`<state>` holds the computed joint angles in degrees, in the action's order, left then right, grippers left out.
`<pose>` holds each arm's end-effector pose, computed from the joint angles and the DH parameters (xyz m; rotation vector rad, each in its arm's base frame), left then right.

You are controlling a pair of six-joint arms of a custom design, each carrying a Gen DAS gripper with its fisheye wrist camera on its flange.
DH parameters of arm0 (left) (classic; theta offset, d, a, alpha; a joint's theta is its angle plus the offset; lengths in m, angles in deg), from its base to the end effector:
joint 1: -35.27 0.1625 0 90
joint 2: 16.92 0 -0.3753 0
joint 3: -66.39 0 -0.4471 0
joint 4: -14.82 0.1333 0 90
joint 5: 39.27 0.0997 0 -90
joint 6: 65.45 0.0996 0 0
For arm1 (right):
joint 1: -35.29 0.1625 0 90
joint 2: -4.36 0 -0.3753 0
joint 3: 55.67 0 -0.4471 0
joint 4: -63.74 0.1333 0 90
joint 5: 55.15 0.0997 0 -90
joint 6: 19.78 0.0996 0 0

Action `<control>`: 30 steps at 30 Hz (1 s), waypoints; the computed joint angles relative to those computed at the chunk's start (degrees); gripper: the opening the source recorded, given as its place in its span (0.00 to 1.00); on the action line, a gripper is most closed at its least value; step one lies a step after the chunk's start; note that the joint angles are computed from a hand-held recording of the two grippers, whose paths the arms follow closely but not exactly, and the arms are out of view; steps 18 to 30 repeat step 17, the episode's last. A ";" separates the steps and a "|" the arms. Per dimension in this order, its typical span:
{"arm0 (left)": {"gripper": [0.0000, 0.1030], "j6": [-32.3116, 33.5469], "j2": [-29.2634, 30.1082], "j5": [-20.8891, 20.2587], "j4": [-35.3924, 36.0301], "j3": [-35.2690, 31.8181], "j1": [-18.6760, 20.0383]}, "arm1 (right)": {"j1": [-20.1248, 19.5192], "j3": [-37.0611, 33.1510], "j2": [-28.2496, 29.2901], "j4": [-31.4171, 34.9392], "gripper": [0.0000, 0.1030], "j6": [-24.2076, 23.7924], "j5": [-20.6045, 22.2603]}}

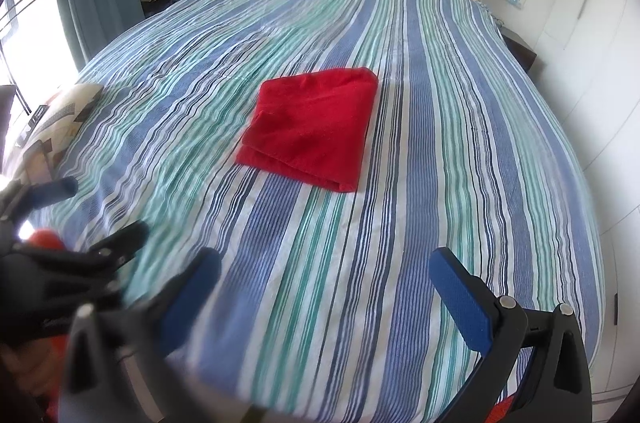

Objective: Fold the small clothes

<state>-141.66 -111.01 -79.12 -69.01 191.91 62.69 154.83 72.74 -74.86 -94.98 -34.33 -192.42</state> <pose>-0.2538 -0.3680 0.1923 0.0851 2.1802 -0.6855 0.2885 -0.3870 0.1624 0.7072 -2.2110 0.5271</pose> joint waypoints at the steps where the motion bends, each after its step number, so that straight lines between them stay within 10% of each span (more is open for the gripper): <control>1: 0.98 -0.07 0.12 0.04 0.07 -0.06 -0.01 | 0.02 -0.04 0.04 -0.01 0.99 -0.01 -0.01; 30: 0.98 -0.82 0.26 0.96 1.04 -0.62 -0.65 | -0.07 -0.51 0.03 -0.25 0.99 -0.18 -0.13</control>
